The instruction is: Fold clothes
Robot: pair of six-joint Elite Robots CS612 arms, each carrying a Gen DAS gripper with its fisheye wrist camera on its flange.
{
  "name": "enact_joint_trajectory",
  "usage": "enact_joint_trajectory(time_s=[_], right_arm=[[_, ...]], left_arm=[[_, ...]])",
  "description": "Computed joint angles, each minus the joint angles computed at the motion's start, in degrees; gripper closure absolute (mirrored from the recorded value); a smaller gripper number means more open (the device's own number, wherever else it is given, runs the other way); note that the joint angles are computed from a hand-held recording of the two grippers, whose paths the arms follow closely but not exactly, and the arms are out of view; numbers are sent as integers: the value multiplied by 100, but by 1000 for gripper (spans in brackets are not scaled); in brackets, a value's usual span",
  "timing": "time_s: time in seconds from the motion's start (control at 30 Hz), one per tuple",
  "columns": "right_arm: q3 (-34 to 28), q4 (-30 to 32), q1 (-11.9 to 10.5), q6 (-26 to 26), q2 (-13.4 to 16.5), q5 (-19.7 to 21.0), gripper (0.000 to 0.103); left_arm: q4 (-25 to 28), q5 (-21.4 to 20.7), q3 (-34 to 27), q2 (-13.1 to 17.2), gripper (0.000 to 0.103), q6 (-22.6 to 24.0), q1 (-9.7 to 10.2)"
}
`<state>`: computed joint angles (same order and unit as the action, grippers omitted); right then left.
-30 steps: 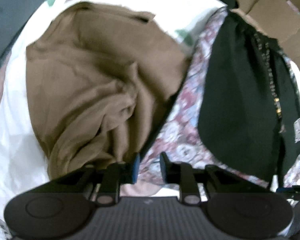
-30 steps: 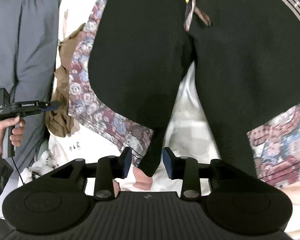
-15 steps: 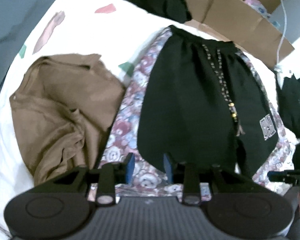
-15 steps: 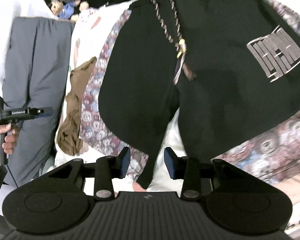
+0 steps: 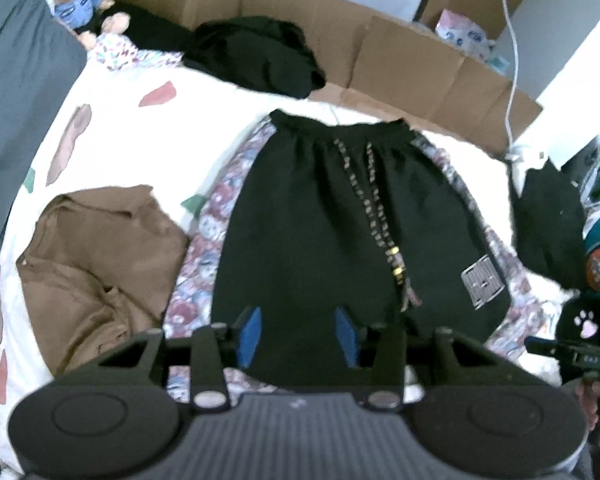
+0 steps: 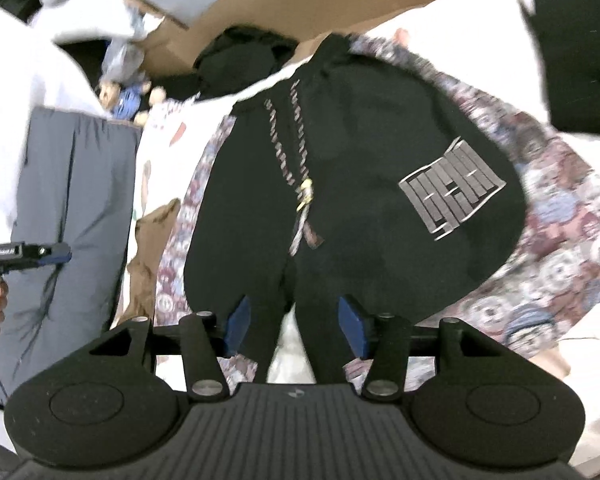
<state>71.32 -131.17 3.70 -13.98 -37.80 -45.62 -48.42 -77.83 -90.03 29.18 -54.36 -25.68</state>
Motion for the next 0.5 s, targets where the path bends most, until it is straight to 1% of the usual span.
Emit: enact_joint_trajectory(time_s=[0.13,0.17,0.23,0.33,0.4,0.5], right_arm=[[12,-283,-108,223,6,35,46],[5,-343,-122,260,11,23,42],[-7,-524,-149,338,17,-30,39],[-60,-529,-186,281,36,34,34],[-110,-446,-200,174,48,102,33],[-199,-348,-211,-23,72,186,30]], left_arm=[[-18,128,245,-166,54,-154,-83],[-21,157,295,-202,54,-177,-102],[-34,202,397,-286,53,-269,-140],[-2,329,598,-486,51,-391,-224],[90,474,710,-626,37,-397,-290],[210,610,841,-810,35,-443,-354]])
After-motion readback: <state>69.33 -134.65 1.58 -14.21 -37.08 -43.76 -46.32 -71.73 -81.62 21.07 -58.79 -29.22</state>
